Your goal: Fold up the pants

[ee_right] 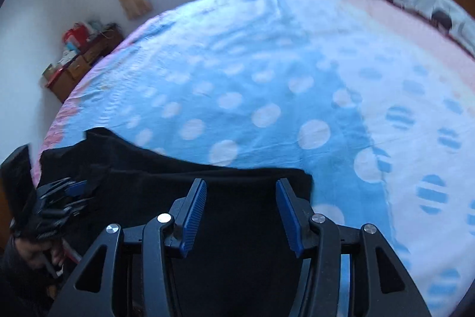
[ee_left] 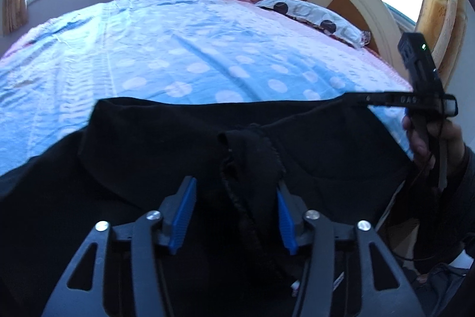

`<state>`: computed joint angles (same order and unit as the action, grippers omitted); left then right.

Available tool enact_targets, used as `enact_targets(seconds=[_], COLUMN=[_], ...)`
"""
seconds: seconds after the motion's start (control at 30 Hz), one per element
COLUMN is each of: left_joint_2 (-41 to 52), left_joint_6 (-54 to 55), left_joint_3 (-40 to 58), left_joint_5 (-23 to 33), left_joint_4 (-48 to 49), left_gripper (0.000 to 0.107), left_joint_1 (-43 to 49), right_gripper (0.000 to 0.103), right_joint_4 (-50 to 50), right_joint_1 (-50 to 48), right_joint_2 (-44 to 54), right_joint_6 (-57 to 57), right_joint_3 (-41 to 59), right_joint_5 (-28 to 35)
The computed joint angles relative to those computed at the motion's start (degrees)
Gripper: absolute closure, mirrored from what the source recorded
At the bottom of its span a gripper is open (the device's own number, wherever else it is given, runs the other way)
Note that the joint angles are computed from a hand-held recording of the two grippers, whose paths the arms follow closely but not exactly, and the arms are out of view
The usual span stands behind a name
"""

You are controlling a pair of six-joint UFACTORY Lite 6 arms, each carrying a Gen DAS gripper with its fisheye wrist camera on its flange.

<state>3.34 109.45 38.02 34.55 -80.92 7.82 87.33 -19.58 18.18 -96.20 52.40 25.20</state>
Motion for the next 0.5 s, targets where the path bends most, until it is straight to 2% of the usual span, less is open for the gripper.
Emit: enact_targets(seconds=[0.13, 0.17, 0.23, 0.37, 0.43, 0.5], left_joint_2=[-2.9, -3.8, -5.4, -4.0, -1.5, -0.5], left_joint_6=[0.1, 0.1, 1.1, 3.7, 5.5, 12.2], left_joint_3=[-1.4, -1.8, -2.7, -3.0, -2.7, -4.1], left_joint_5=[0.2, 0.8, 1.0, -3.8, -4.8, -5.9], left_joint_4=[0.5, 0.3, -1.2, -6.0, -8.6, -14.7], left_gripper=[0.048, 0.043, 0.034, 0.033, 0.033, 0.031], left_joint_1=[1.7, 2.0, 1.4, -2.4, -3.7, -5.0], right_gripper=[0.052, 0.052, 0.052, 0.051, 0.050, 0.049], right_joint_4=[1.4, 1.8, -0.9, -8.8, -11.3, -8.7], right_joint_1=[0.9, 1.0, -0.3, -1.1, 1.1, 4.0], right_joint_2=[-5.8, -8.7, -16.0, -30.6, -34.8, -34.5], right_joint_6=[-0.8, -0.8, 0.6, 4.3, 5.0, 0.9], right_joint_3=[-3.7, -6.0, -11.7, -24.5, -29.8, -33.2], right_joint_5=[-2.3, -2.6, 0.1, 3.9, 2.5, -0.9])
